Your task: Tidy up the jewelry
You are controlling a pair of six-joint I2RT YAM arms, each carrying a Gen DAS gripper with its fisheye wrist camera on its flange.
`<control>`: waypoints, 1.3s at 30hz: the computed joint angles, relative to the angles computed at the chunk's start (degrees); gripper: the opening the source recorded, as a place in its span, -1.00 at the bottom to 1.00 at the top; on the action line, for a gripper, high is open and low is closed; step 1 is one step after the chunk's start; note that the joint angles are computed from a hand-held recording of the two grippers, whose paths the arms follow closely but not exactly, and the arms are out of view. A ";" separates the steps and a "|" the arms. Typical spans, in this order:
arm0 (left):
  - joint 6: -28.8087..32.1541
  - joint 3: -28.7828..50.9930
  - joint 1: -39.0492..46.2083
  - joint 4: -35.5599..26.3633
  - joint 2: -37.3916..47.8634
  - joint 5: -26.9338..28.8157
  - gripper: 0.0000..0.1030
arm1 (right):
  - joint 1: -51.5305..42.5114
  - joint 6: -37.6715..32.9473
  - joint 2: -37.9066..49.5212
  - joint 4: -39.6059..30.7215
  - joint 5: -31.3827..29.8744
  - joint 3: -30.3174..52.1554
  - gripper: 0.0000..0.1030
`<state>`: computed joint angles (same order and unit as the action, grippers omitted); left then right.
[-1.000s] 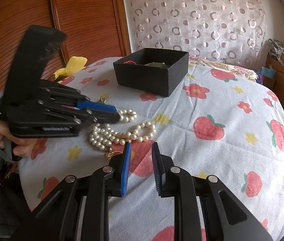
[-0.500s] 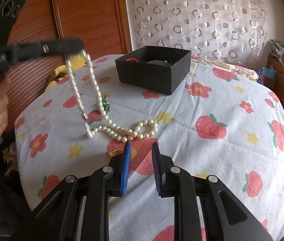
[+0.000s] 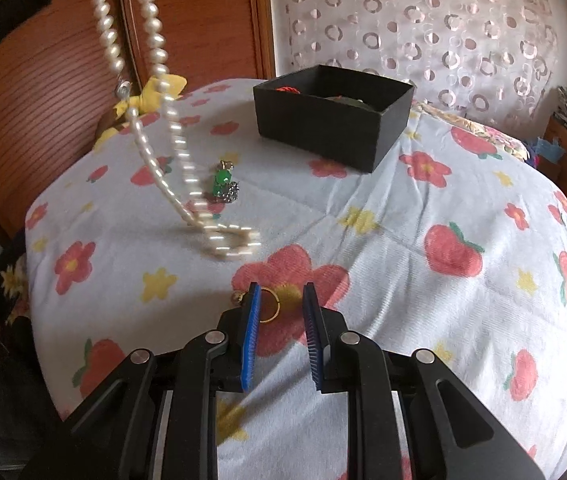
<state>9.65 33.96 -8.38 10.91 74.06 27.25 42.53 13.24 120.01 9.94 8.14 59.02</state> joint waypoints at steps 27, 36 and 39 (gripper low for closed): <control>-1.04 7.13 0.72 -2.45 -0.86 -1.57 -0.88 | 0.71 -4.93 -6.20 0.61 1.67 -2.14 -0.99; -1.02 7.63 -0.22 -2.98 -0.73 -2.39 -0.88 | 2.32 -4.10 -2.80 1.49 1.02 -1.95 -0.98; -1.09 7.38 -0.46 -2.80 -0.51 -2.67 -0.88 | 2.43 -4.43 -1.85 0.45 0.83 -0.77 -0.95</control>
